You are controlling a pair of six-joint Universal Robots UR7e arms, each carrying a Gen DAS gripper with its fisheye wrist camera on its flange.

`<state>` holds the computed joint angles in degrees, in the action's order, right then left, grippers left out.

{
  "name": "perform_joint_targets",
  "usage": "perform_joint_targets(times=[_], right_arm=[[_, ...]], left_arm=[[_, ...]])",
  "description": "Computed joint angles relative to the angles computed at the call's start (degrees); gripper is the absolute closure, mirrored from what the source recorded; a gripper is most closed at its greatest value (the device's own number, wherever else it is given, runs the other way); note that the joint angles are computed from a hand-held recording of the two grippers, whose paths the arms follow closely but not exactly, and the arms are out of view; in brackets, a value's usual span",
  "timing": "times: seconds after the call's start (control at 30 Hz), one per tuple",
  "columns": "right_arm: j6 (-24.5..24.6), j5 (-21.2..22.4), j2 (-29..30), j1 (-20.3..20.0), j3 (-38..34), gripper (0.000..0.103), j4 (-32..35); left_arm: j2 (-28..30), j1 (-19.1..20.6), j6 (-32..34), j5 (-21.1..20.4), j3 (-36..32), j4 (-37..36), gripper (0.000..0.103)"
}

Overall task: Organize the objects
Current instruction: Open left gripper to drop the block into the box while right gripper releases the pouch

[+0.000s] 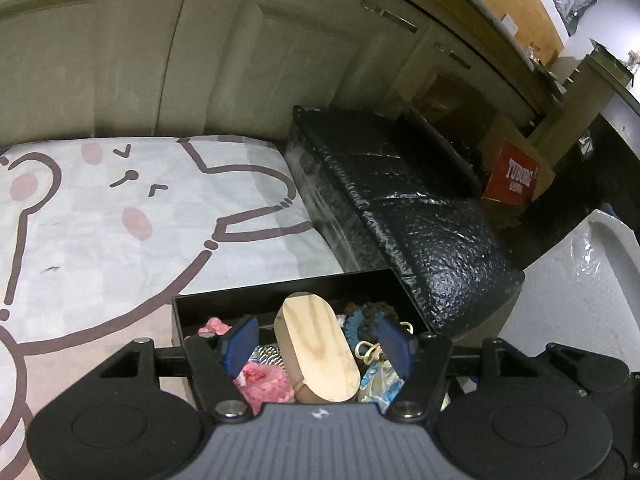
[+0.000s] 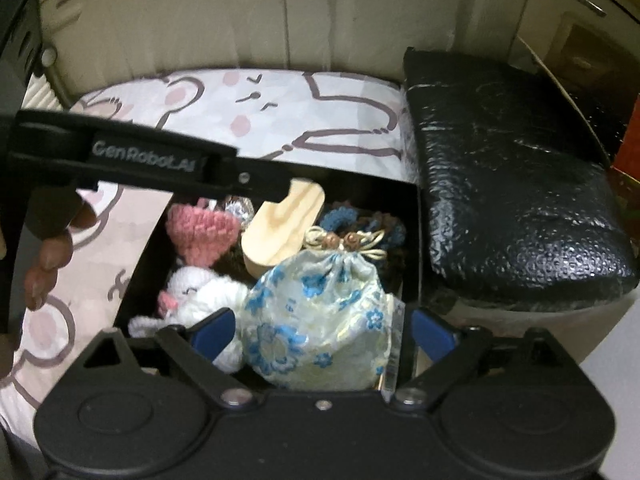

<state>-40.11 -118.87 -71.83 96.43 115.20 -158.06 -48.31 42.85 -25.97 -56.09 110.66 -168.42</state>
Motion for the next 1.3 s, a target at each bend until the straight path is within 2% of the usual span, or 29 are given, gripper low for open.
perform_joint_targets(times=[0.3, 0.83, 1.17, 1.3], right_arm=[[0.95, -0.69, -0.24, 0.58, 0.35, 0.007, -1.09], [3.51, 0.84, -2.87, 2.52, 1.99, 0.005, -4.74], [7.53, 0.67, -5.12, 5.27, 3.12, 0.004, -5.21], [9.01, -0.97, -5.84, 6.69, 3.67, 0.004, -5.83]], left_arm=[[-2.29, -1.38, -2.03, 1.81, 0.26, 5.25, 0.037], [-9.02, -5.17, -6.06, 6.57, 2.92, 12.20, 0.037], [-14.97, -9.11, -10.43, 10.47, 5.12, 20.42, 0.037], [-17.53, -10.48, -13.35, 12.06, 6.03, 24.79, 0.036]])
